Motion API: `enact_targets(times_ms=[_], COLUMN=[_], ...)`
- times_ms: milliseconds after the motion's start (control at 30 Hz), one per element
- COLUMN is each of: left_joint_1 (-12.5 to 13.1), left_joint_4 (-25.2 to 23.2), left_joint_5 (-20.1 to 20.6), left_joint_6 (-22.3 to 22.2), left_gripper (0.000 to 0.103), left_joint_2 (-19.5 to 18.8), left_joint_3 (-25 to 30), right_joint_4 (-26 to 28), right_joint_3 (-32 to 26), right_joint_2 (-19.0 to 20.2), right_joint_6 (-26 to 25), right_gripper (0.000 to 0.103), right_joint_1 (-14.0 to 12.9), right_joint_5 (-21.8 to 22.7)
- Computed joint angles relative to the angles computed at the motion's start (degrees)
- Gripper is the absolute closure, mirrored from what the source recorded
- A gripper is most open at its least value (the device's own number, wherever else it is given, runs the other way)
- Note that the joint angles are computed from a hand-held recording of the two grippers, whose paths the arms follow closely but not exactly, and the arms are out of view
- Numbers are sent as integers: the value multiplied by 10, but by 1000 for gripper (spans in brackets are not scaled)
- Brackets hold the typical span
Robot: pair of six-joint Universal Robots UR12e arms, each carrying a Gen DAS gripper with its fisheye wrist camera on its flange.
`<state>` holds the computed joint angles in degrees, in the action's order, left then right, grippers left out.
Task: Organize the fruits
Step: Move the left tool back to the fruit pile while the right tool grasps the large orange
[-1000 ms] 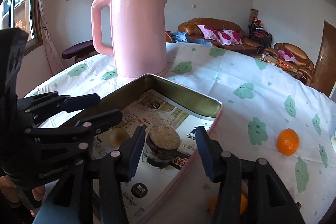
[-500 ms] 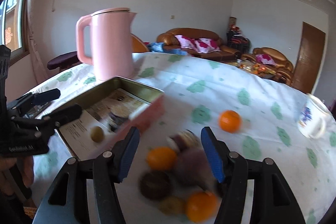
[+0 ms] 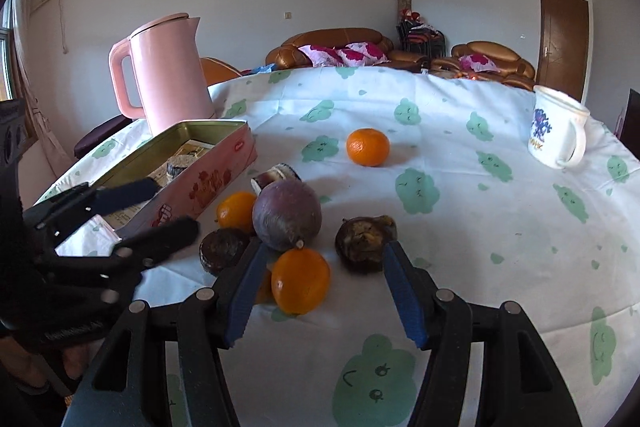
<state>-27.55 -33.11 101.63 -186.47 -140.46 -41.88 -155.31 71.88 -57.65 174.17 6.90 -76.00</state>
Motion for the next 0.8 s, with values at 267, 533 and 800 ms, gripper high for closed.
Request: enact_targets(times_ms=[267,533,800], left_joint_1=[3,7,2], left_joint_4=[-59,-75,-102], left_joint_5=[-43,-51,-32], left_joint_6=[8,-14,8], left_gripper=[50,51,53], left_joint_2=[-11,-11,-20], left_joint_3=[30,33,52], right_joint_4=[38,54,99], right_joint_3=[-15,-18,-38], right_joint_2=[9,10,18], right_joint_6=[3,-5,-15], right_gripper=[56,60,65], right_joint_1=[-3,-4,0], right_joint_5=[28,43,23])
